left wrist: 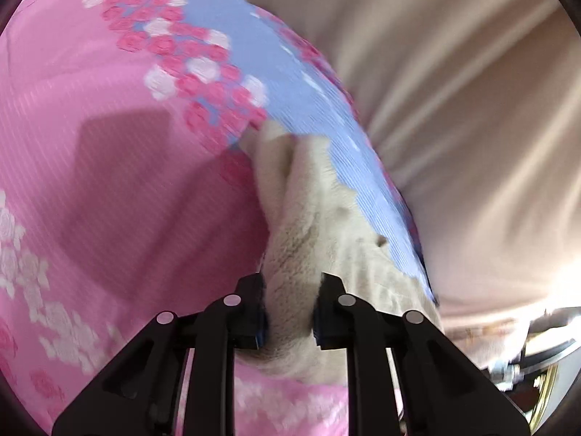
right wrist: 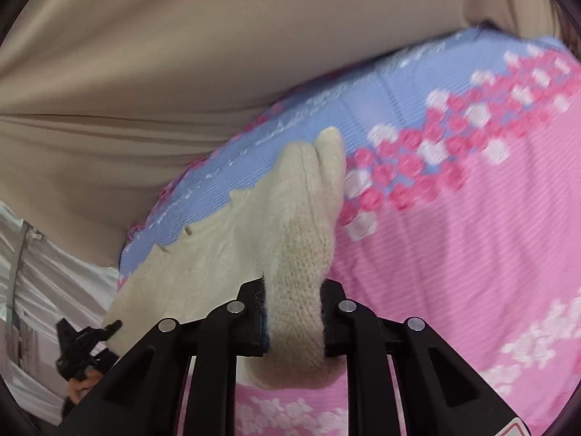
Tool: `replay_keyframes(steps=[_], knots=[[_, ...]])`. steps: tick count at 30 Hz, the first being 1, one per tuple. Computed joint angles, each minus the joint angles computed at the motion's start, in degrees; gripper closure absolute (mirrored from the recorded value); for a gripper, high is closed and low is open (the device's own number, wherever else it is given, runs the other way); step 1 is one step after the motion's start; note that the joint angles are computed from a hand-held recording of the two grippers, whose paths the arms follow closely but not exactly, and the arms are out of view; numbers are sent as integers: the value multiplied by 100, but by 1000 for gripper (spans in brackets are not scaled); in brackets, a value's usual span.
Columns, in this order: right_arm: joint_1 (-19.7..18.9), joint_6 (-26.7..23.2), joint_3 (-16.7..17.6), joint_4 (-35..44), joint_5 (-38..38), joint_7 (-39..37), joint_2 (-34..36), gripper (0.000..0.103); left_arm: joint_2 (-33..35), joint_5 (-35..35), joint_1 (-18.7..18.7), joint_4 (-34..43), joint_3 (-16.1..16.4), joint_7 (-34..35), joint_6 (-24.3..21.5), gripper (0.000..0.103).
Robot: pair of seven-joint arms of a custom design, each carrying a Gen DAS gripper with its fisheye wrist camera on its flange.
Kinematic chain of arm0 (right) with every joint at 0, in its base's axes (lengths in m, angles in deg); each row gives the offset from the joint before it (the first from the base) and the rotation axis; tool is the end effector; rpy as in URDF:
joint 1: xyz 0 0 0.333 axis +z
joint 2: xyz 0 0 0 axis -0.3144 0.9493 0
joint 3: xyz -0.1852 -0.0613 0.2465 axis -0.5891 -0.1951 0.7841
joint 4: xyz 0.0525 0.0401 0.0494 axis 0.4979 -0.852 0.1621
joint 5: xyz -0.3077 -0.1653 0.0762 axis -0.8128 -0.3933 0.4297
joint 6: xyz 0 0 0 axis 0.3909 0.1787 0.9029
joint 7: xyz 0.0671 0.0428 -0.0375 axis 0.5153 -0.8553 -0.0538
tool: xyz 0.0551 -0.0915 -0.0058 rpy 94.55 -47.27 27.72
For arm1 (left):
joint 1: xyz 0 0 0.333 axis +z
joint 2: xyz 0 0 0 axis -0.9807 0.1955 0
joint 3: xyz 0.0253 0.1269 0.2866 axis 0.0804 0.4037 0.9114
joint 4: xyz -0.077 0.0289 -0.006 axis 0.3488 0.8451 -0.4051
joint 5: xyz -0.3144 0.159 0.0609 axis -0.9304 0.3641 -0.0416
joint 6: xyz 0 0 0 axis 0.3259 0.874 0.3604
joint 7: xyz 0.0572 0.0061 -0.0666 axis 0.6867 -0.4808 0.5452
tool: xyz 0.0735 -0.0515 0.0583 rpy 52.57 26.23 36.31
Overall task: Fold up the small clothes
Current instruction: 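Grasp the folded sweater edge with the left gripper while the right gripper grasps it too, then open both grippers and release the sweater edge onto the bundle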
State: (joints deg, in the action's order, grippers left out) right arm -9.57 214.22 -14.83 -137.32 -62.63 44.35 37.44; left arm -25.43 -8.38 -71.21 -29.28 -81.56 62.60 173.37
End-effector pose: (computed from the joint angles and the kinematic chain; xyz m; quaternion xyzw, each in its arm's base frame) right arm 0.5453 0.0942 0.5417 -0.5149 0.8294 0.0301 0.2147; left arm 0.5463 0.0543 0.5078 0.8160 -0.4182 0.3907 0.0812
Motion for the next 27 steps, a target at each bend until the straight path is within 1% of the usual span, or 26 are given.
replay_keyframes(steps=[3,6,8,9,10,11,12,13,14,15,16,17,18,19,20,21,23,24,26,27], knots=[[-137,-375,-109,-345,-408,110,-627,88,-489,23,-145,-567,-72,8,-148,87],[-280,-1062,-178,-1068,-726,145,-1513,88,-886,395,-306,-1216,-76,-334,-300,90],[-336,-1418,-217,-1638,-673,228,-2069,86,-1152,686,-375,-1665,-53,-592,-371,90],[-334,-1531,-222,-1869,-578,277,-2257,84,-1298,885,-411,-1913,-75,-680,-326,90],[-351,-1721,-209,-2158,-584,329,-2455,82,-1376,1027,-452,-2051,-70,-722,-283,89],[-380,-1862,-115,-2275,-733,441,-2535,77,-1449,1158,-488,-2148,-51,-721,-242,89],[-401,-2016,-16,-2308,-905,575,-2584,77,-1533,1385,-519,-2184,-96,-810,-160,88],[-451,-2054,44,-2338,-1075,728,-2630,77,-1596,1627,-550,-2144,-135,-907,-98,87],[-489,-1979,83,-2305,-1188,883,-2683,77,-1625,1863,-558,-2051,-130,-987,-85,84],[-529,-1933,195,-2148,-1486,1008,-2683,74,-1665,2272,-536,-1915,-241,-1229,22,84],[-519,-1876,261,-1999,-1732,1003,-2653,74,-1705,2566,-546,-1826,-307,-1408,142,84],[-458,-1742,267,-1840,-1874,868,-2595,74,-1707,2812,-567,-1725,-359,-1559,275,79],[-374,-1629,223,-1673,-1856,715,-2487,75,-1713,3036,-603,-1639,-410,-1664,459,76],[-282,-1545,124,-1472,-1693,527,-2302,78,-1652,3131,-688,-1525,-410,-1685,599,76],[-204,-1423,24,-1343,-1458,374,-2120,87,-1518,3146,-814,-1396,-402,-1644,770,75],[-133,-1221,-57,-1302,-1201,223,-1956,99,-1324,3159,-941,-1186,-390,-1558,826,73],[-83,-1063,-59,-1191,-1031,78,-1600,100,-840,3188,-1136,-745,-398,-1335,792,70],[-60,-1003,-43,-1112,-993,10,-1368,100,-534,3339,-1146,-548,-435,-1322,788,66],[-28,-904,-57,-1019,-815,-132,-982,100,79,4046,-1100,-24,-549,-1707,355,67],[-20,-859,-39,-1061,-789,-151,-858,100,225,4145,-1093,79,-560,-1774,249,67]])
